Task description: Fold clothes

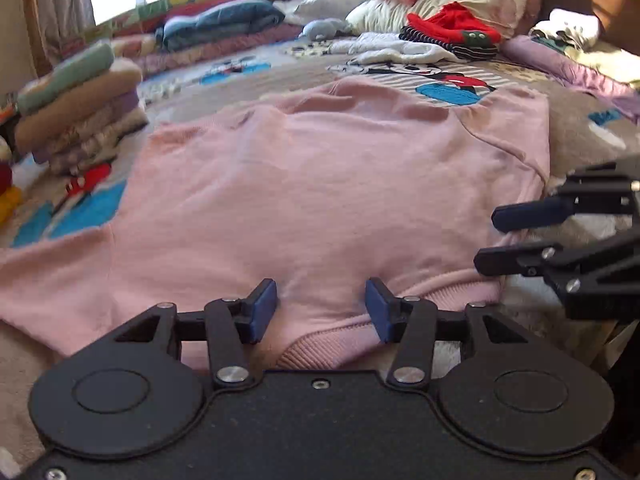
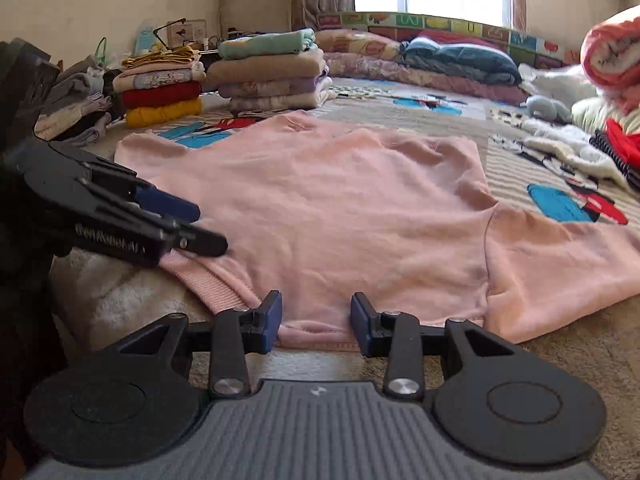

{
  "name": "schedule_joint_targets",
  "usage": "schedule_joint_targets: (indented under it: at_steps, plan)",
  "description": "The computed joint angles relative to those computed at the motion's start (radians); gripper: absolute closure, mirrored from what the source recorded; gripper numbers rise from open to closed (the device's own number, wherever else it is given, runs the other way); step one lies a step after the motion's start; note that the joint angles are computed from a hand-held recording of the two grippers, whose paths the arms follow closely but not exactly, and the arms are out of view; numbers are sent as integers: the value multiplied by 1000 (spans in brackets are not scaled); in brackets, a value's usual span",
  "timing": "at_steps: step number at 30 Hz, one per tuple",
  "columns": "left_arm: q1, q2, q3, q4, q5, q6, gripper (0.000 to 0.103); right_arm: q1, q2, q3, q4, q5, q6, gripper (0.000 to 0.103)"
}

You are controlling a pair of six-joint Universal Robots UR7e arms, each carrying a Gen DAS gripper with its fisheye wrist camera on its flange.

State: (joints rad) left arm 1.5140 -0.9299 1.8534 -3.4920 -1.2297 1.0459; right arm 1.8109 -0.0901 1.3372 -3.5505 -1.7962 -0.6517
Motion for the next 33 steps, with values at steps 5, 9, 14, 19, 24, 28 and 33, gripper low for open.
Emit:
schedule_joint_targets:
  at_steps: [5, 9, 14, 19, 24, 28, 33]
  plan:
    - [23, -22, 45, -135, -92, 76, 54, 26, 9, 46, -124, -2, -82, 60]
    - [24, -47, 27, 24, 12, 0, 53, 38, 54, -20, -97, -12, -106, 53]
    - [13, -81, 73, -11, -13, -64, 52, 47, 38, -3, -61, -54, -99, 55]
    - [2, -84, 78, 23, 36, -106, 52, 30, 48, 13, -144, 14, -83, 54]
    - [3, -92, 77, 91, 61, -114, 50, 32, 8, 33, -21, -16, -27, 51]
    - [2, -156, 58, 220, 16, -274, 50, 9, -41, 103, -81, 85, 54, 52]
    - [-12, -225, 29, 249, -38, -555, 50, -36, -75, 119, -160, 213, 267, 52]
